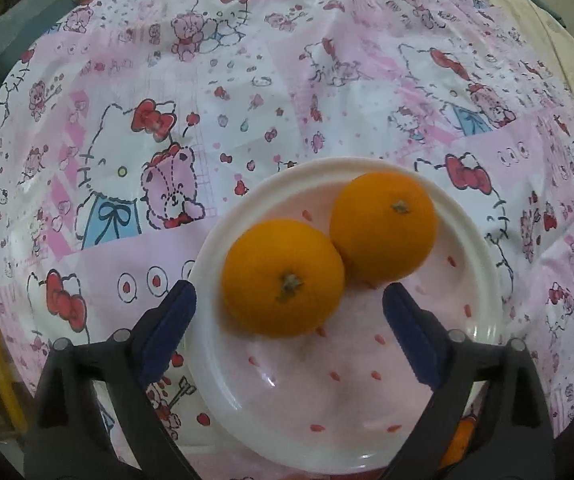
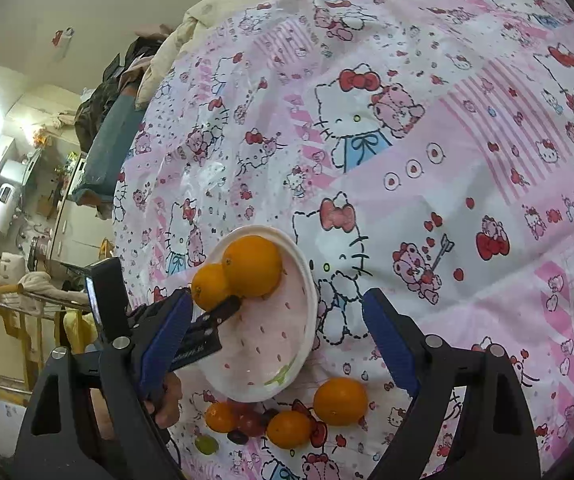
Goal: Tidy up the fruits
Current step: 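Lower the oranges onto the plate and open both tools, then grasp a dark grape with the left tool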
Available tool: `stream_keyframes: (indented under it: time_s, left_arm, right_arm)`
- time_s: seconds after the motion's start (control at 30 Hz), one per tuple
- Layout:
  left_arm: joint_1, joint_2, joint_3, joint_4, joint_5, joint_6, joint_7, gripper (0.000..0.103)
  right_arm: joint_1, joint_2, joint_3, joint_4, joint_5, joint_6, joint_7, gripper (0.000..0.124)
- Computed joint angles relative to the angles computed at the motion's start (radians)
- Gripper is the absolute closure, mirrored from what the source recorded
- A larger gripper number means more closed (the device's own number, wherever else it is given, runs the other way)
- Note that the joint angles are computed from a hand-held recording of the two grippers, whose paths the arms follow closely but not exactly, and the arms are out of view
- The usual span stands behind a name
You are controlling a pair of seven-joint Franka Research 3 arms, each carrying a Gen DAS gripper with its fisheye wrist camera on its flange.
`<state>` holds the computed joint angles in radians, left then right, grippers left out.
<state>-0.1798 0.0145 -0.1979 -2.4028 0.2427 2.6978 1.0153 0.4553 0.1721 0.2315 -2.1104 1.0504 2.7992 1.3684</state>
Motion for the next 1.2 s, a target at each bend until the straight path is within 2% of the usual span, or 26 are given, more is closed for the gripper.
stream_keyframes:
  time_s: [0.27,0.37,0.5,0.93,1.07,1.2]
  left_arm:
    - [-0.002,-0.112,0.008,-0.066,-0.071,-0.002,-0.004,0.010]
    - [-0.005,-0.175,0.003,-0.098,-0.055,0.000,-0.034,0.010]
    - [-0.013,-0.280,0.011,-0.163,-0.069,-0.006,-0.073,0.010]
    - [-0.053,-0.575,0.037,-0.363,-0.107,-0.035,-0.127,0.010]
    - [-0.115,-0.641,0.091,-0.418,-0.181,-0.034,-0.098,0.010]
    - [-0.113,-0.701,0.064,-0.455,-0.183,-0.042,-0.127,0.010]
  right_arm:
    - [0.014,-0.007,0.002,-0.002,-0.051,0.008,0.008,0.035]
    - [-0.005,-0.010,0.019,0.003,0.065,-0.025,-0.075,0.035]
    - [0.013,-0.020,0.006,-0.012,0.038,-0.020,-0.051,0.035]
    - [0.062,-0.124,-0.001,-0.126,0.124,0.012,-0.082,0.035]
    - [0.084,-0.154,-0.003,-0.163,0.121,0.025,-0.072,0.035]
    - [0.106,-0.189,-0.006,-0.206,0.141,0.031,-0.074,0.035]
